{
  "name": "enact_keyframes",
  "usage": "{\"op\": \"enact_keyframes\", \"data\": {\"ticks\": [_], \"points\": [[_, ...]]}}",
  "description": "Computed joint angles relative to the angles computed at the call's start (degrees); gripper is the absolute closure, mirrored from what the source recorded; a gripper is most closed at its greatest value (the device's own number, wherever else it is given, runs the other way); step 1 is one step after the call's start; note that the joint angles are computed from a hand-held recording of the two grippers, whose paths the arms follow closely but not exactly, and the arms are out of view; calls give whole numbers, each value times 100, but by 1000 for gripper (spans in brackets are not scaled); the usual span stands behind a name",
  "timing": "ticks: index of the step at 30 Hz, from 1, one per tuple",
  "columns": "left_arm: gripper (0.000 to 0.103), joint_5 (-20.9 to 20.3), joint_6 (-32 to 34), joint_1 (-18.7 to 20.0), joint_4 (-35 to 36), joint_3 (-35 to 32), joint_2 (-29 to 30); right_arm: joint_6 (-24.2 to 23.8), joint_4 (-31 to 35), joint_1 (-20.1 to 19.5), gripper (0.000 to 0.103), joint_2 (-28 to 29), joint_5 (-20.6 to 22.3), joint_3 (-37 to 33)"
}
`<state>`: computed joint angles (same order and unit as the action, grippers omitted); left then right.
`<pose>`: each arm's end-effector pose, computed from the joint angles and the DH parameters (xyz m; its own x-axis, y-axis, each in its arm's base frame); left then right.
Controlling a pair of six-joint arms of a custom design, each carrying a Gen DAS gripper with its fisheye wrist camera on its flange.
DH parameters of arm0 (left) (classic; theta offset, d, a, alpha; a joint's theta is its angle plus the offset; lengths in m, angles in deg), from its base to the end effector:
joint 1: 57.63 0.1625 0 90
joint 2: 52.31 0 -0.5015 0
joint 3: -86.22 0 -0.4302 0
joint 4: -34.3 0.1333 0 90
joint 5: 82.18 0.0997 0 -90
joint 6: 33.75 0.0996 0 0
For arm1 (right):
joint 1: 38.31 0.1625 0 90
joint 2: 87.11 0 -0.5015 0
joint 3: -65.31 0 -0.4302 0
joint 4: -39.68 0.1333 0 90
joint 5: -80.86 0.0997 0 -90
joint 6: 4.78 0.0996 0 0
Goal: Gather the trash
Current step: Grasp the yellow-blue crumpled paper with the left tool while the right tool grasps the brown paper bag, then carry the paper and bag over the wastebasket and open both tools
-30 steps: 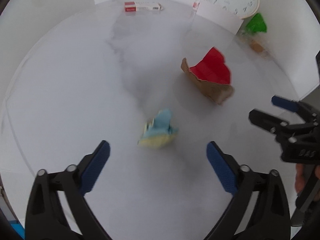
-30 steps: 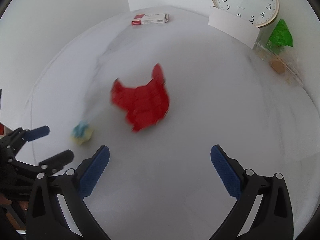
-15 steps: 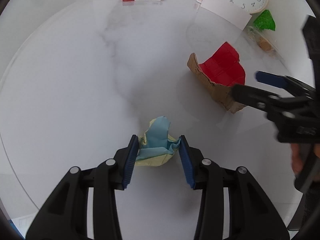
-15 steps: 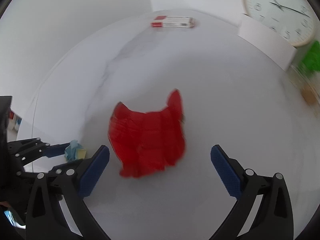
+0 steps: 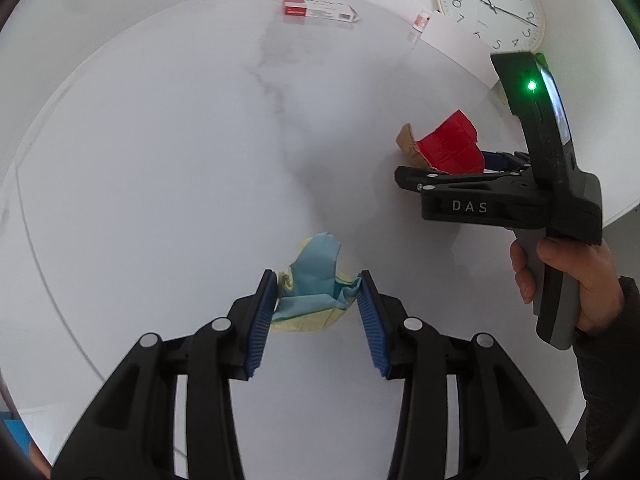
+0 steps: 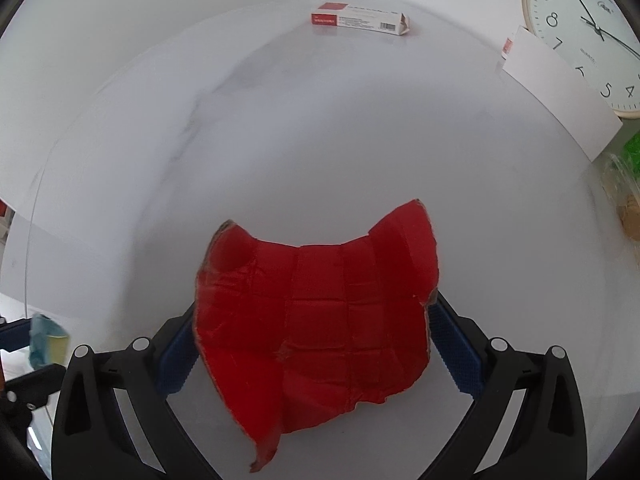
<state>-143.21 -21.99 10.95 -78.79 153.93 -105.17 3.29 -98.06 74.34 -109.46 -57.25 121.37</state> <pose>-0.1340 -0.8388 0.3801 -0.7485 0.4373 -0.4985 0.5250 0.8500 -0.0426 0.4145 -0.8397 0.0741 -0.7314 0.0360 0.6810 -0.2737 0.8992 -0.3414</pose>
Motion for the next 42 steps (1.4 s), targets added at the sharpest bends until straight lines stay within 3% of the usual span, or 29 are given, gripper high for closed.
{"op": "enact_keyframes", "data": {"ticks": [2,4,9,17,27,34,42], "points": [[62,-1,-26,10,5,9,-62,-15,24,6,23,-8,-5,-5],[62,-9,-31,19,-7,31,-137,-66,105,32,43,30,-104,-85],[62,5,-66,48,-45,153,-414,57,285,77,64,41,-23,-185],[62,147,-114,127,-22,578,-1184,335,175,471,65,-41,190,24],[62,261,-164,424,456,1415,-2700,885,20,1557,64,102,921,583],[62,413,-252,783,826,1817,-3616,1176,343,2129,64,572,1644,290],[62,453,-36,1167,1031,2040,-4180,1327,1107,2482,64,1254,2211,-569]]}}
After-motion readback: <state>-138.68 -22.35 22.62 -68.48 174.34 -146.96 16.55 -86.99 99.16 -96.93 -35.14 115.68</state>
